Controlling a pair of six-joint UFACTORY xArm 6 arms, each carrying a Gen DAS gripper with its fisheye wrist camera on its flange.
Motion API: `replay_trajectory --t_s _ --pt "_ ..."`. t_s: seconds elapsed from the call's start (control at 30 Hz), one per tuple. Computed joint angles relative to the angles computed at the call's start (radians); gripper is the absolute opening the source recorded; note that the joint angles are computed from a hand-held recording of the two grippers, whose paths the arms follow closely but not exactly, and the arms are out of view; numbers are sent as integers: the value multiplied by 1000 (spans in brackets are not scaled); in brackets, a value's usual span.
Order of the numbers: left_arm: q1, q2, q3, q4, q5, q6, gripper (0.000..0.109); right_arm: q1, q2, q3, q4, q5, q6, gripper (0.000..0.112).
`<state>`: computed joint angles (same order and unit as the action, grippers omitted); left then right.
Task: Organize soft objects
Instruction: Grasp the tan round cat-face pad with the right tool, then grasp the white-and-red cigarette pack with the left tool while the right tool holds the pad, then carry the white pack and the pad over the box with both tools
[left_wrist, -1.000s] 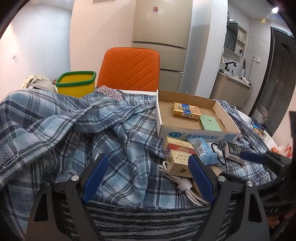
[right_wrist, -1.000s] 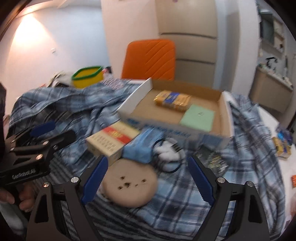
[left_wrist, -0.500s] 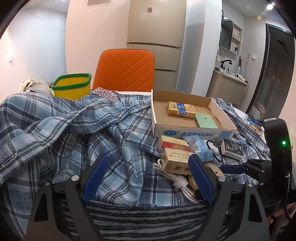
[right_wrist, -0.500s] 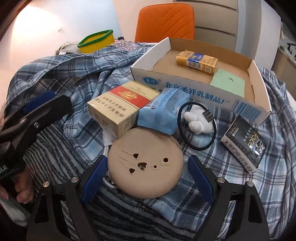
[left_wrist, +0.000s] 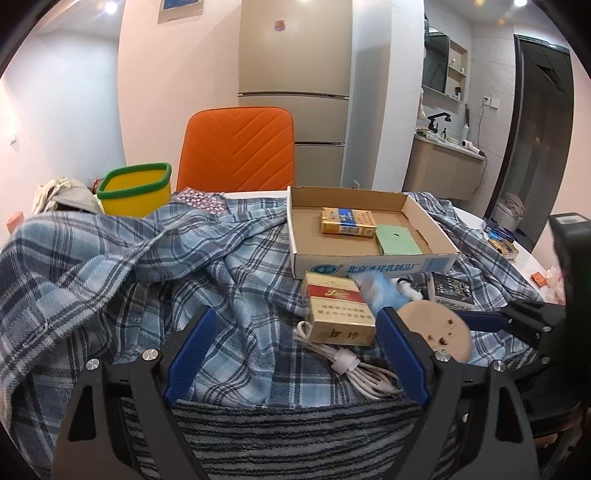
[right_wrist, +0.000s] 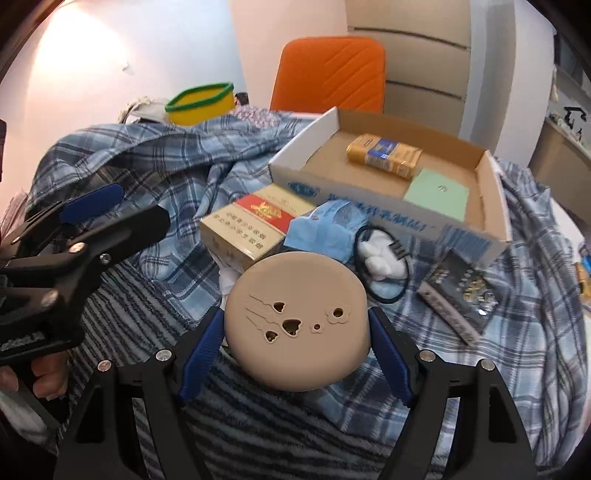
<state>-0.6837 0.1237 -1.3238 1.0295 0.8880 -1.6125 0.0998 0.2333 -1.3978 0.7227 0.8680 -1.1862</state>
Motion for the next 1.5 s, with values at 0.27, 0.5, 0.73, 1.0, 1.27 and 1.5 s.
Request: replay_trajectory --t_s 0.27,0.5,0.73,1.0,1.27,1.5 --pt "35 81 -94 -107 -79 183 87 -45 -40 37 70 -108 -39 79" --pt "33 239 -290 -258 62 355 82 -53 -36 33 154 -205 -60 80" --pt "41 297 -353 -319 91 404 64 -57 -47 57 181 -215 -91 79" --pt "37 219 -260 -265 33 309 54 -56 -53 65 189 -223 -96 79" --pt "12 147 -214 -177 38 232 55 -54 -77 82 206 -244 -112 80" --pt "-2 132 -246 -95 65 193 55 -54 -105 80 248 -259 -137 80"
